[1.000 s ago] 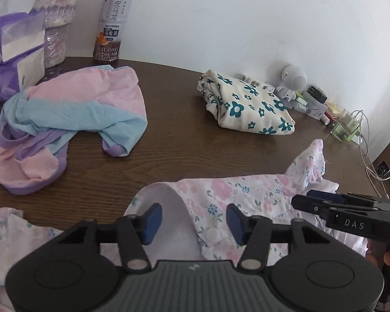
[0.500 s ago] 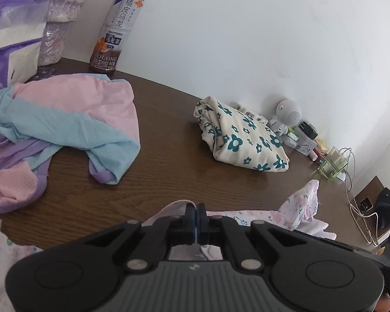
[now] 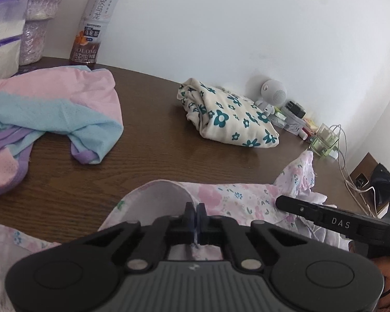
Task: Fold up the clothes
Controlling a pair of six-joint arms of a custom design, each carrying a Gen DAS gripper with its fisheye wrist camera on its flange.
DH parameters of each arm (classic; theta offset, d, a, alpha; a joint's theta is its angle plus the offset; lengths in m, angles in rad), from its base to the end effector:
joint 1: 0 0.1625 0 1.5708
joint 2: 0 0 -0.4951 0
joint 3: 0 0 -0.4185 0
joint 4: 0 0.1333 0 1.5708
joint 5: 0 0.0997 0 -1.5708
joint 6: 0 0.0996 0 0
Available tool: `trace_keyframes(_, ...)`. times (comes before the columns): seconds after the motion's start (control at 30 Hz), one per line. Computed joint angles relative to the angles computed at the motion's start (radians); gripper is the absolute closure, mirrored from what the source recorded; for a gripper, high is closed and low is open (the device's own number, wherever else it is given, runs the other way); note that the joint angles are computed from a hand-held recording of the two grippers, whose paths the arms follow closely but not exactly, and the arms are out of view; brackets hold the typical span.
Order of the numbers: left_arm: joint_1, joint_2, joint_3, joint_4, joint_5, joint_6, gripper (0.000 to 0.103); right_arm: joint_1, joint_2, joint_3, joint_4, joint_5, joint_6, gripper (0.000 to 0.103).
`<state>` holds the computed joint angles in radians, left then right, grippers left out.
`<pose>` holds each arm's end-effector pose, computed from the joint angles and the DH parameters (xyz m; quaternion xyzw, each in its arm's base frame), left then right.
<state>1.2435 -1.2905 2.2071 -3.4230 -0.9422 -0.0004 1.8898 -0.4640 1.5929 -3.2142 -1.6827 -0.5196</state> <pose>0.0159 -0.5499 0.3386 0.0006 0.8602 -0.4681 0.2023 0.3535 -0.6807 -0.0313 0.3801 -0.8877 0.2473 0.0792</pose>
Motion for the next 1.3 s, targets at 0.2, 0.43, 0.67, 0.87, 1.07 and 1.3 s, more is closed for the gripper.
trace_keyframes(0.2,0.010,0.006,0.002,-0.046,0.003,0.014,0.102,-0.006,0.004,-0.004,-0.025,0.002,0.021,0.098)
trace_keyframes(0.43,0.003,0.006,0.009,-0.079,0.032,0.009,0.097,-0.016,0.004,-0.006,-0.017,0.015,0.046,0.098)
trace_keyframes(0.67,-0.005,0.022,0.007,-0.125,0.057,0.040,0.083,-0.008,0.004,-0.001,-0.023,0.005,0.012,0.083)
trace_keyframes(0.87,0.006,0.017,0.006,-0.118,0.067,0.014,0.098,-0.001,0.009,-0.003,-0.043,-0.030,0.001,0.088)
trace_keyframes(1.07,0.013,0.016,0.011,-0.133,0.051,0.000,0.097,-0.001,0.009,-0.003,-0.043,-0.033,-0.002,0.088)
trace_keyframes(1.3,0.015,0.017,0.012,-0.135,0.045,-0.005,0.097,0.000,0.010,-0.003,-0.045,-0.036,-0.005,0.088)
